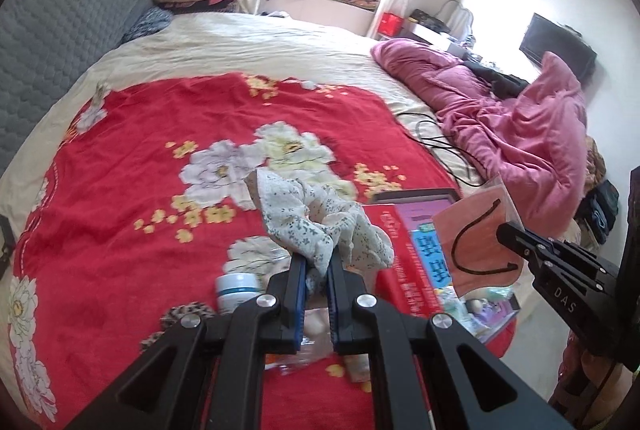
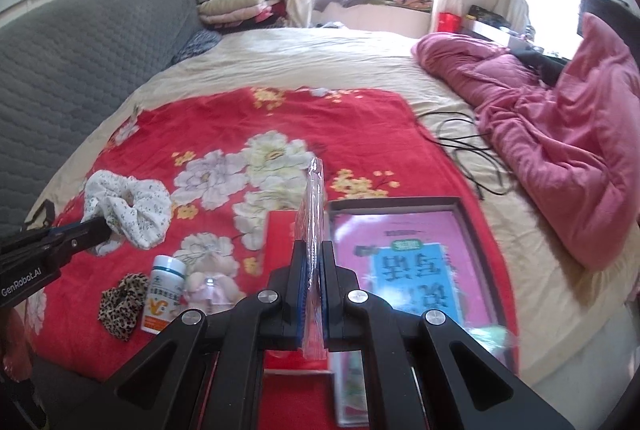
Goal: Organize soft objects
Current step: 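Carry the scrunchie and clear plastic bag over the pink tray with both tools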
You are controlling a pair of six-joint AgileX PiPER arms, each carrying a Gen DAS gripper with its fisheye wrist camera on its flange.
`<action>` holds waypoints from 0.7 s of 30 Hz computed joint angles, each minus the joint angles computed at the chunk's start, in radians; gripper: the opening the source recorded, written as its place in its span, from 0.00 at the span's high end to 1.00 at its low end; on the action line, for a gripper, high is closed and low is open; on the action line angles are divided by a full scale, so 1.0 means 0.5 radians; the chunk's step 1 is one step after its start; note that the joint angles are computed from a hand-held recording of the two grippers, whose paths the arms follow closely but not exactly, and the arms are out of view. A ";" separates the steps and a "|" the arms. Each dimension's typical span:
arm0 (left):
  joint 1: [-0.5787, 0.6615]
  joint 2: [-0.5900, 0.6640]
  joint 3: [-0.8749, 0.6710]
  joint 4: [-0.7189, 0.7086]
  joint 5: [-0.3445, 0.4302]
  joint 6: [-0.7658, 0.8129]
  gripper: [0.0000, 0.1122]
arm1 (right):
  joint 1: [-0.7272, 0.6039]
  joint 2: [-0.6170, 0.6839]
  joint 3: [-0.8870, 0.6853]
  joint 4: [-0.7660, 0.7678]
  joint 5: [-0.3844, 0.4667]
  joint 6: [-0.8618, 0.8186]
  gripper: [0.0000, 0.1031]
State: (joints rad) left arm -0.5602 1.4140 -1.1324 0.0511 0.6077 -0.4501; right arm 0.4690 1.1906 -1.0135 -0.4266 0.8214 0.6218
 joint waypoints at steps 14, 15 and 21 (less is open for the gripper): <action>-0.535 0.301 -0.380 0.359 0.162 -0.457 0.92 | -0.908 -0.449 0.199 0.676 0.005 -0.914 0.95; -0.566 0.329 -0.412 0.385 0.177 -0.477 0.92 | -0.980 -0.462 0.208 0.740 0.001 -1.000 0.95; -0.701 0.478 -0.554 0.477 0.240 -0.552 0.92 | -1.351 -0.492 0.253 1.075 -0.004 -1.427 0.95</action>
